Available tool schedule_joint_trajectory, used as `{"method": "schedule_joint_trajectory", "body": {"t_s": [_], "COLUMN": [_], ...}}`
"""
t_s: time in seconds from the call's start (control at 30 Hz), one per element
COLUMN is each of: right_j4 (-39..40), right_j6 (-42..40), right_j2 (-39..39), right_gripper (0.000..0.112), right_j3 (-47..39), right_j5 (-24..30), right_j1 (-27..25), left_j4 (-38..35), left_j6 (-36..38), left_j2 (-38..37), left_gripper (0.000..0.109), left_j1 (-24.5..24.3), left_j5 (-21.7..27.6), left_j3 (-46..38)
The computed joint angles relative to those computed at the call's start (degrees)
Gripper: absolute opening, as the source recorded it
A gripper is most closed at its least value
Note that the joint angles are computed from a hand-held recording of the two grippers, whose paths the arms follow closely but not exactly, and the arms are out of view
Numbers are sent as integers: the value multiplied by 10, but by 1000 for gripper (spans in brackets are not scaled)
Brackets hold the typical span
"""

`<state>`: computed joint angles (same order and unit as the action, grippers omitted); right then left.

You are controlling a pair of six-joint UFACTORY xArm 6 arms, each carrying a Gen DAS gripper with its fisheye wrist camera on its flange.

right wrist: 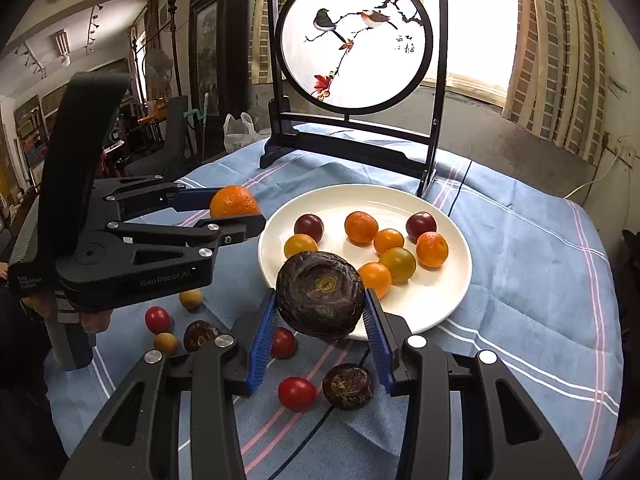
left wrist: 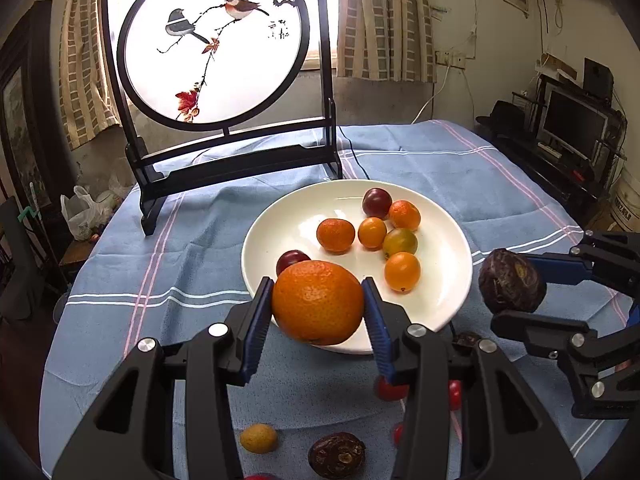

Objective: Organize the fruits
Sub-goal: 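Carry the brown fruit and the mandarin toward the white plate with both tools, then lower the brown fruit and mandarin onto the plate and open both tools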

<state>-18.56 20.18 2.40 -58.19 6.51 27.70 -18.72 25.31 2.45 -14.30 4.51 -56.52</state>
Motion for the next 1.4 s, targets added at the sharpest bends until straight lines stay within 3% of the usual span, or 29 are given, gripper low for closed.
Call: {"method": "schedule_joint_trajectory", "body": {"t_s": [0.13,0.67,1.0,1.17,1.3,1.37,1.4], "right_j4": [22,34,128,135,160,148,125], "right_j6": [-15,-19,-81,-73,-92,-75,-49], "right_j2": [8,34,126,170,203,216,218], "right_gripper": [43,43,43,43,44,48,57], "right_j3": [-3,-26,-142,-204,-253,-271,-273], "right_j5": [-4,13,32,53,82,92,86], "right_j1": [-1,-12,-15,-25,-30,-33,-35], "left_j4": [-13,57,232,199,233,267,291], "left_j6": [8,-46,-196,-163,-196,-228,-257], "left_j2": [11,37,111,141,161,168,168], "left_gripper": [44,44,44,44,45,62,80], "left_j1": [-1,14,21,15,14,17,20], "left_j5": [6,5,28,50,59,60,52], "left_j3": [-11,-31,-119,-152,-176,-185,-185]}}
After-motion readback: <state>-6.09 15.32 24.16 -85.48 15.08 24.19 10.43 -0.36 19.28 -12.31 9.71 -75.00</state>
